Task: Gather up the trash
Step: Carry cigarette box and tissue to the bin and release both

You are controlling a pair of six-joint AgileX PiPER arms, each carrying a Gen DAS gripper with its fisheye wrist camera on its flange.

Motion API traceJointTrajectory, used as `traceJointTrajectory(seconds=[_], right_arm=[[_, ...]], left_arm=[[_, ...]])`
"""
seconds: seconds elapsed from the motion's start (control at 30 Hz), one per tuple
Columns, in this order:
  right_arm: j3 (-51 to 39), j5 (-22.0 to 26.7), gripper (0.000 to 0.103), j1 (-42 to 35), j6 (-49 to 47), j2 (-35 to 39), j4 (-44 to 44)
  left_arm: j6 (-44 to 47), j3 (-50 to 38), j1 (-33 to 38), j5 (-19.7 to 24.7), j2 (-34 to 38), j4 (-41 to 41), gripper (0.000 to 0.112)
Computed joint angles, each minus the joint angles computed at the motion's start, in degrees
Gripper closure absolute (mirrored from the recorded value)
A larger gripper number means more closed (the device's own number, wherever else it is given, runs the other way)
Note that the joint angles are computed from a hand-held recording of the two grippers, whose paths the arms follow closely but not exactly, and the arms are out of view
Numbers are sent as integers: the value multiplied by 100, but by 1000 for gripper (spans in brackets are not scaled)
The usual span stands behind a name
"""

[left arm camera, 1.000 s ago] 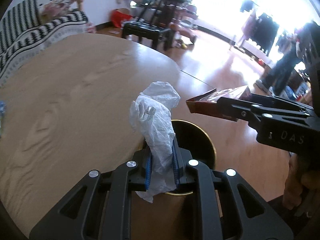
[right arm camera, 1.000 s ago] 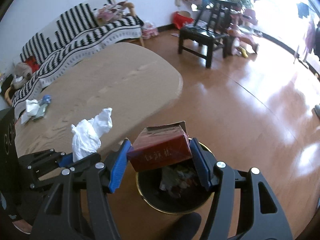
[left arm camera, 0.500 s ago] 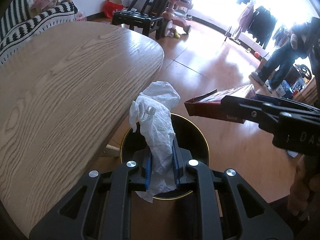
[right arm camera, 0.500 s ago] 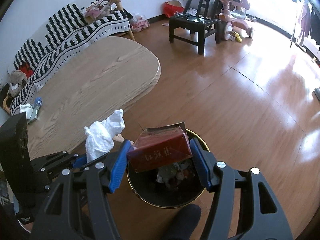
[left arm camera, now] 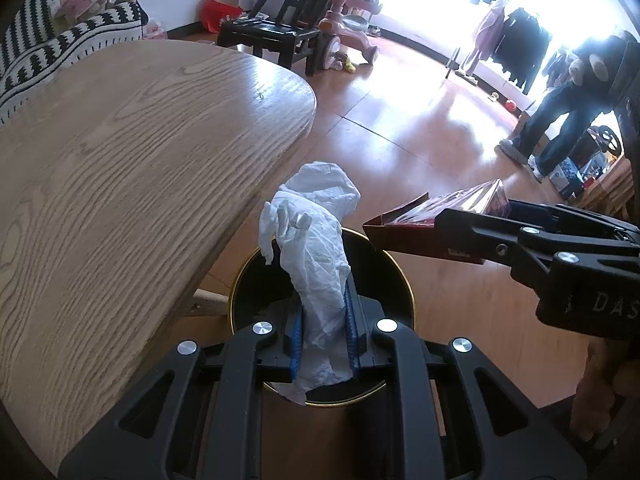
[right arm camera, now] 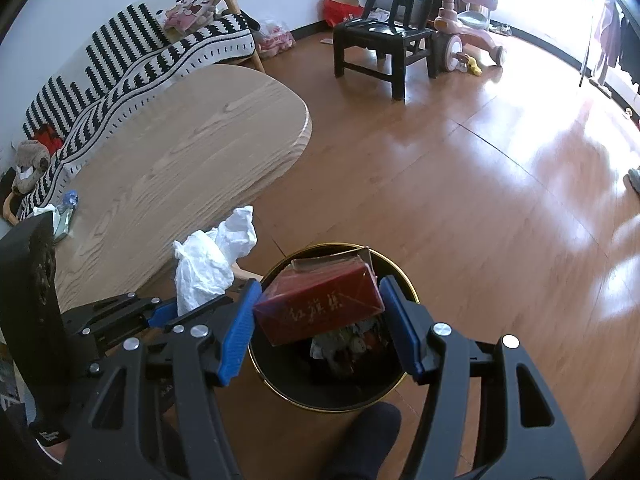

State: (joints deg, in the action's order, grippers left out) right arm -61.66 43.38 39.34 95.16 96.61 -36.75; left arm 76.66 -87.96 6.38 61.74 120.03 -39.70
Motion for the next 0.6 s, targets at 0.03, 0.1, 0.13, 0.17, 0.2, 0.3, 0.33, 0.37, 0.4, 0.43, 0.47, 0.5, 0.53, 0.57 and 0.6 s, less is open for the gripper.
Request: traceJointTrajectory(seconds=[0.03, 0.1, 0.13, 0.17, 0.2, 0.3, 0.33, 0.37, 0.4, 0.43, 0.47, 0.5, 0.53, 0.57, 0.6], right_arm=[[12, -21, 42, -8, -2, -5, 23], [30, -75, 42, -57, -27, -4, 79], [8, -77, 41, -44, -11, 13, 100], [36, -129, 36, -71, -38, -3, 130], [43, -148, 31, -79, -36, -2, 139], [41, -89, 24, -32, 100, -14, 27], [34, -65, 24, -29, 123, -22, 5], [49, -74, 23, -32, 165, -44, -16], [54, -77, 22, -36, 195, -53, -30], [66, -69, 22, -35, 254, -67, -59], [68, -68, 22, -41, 292, -80, -74], [97, -88, 22, -53, 336, -93, -100], [129, -101, 21, -57, 389, -104, -130], [128, -104, 20, -67, 411, -113, -129], [155, -116, 20, -53, 465, -133, -147]], left_arm=[[21, 8, -17, -25, 9, 7, 95], [43, 57, -58, -95, 0, 6, 95], [53, 87, -56, -105, -2, 26, 95], [34, 91, -80, -115, 6, 47, 93], [11, 89, -103, -127, 21, 82, 87], [29, 221, -134, -231, -32, 5, 55], [78, 278, -121, -274, -65, -56, 52], [106, 301, -113, -276, -81, -80, 48], [101, 289, -116, -258, -82, -83, 41], [95, 285, -110, -241, -91, -110, 38], [95, 276, -98, -225, -94, -142, 34], [95, 293, -92, -222, -106, -166, 33], [83, 290, -86, -208, -107, -165, 32], [74, 286, -82, -207, -105, -153, 31], [57, 289, -79, -214, -113, -140, 31]])
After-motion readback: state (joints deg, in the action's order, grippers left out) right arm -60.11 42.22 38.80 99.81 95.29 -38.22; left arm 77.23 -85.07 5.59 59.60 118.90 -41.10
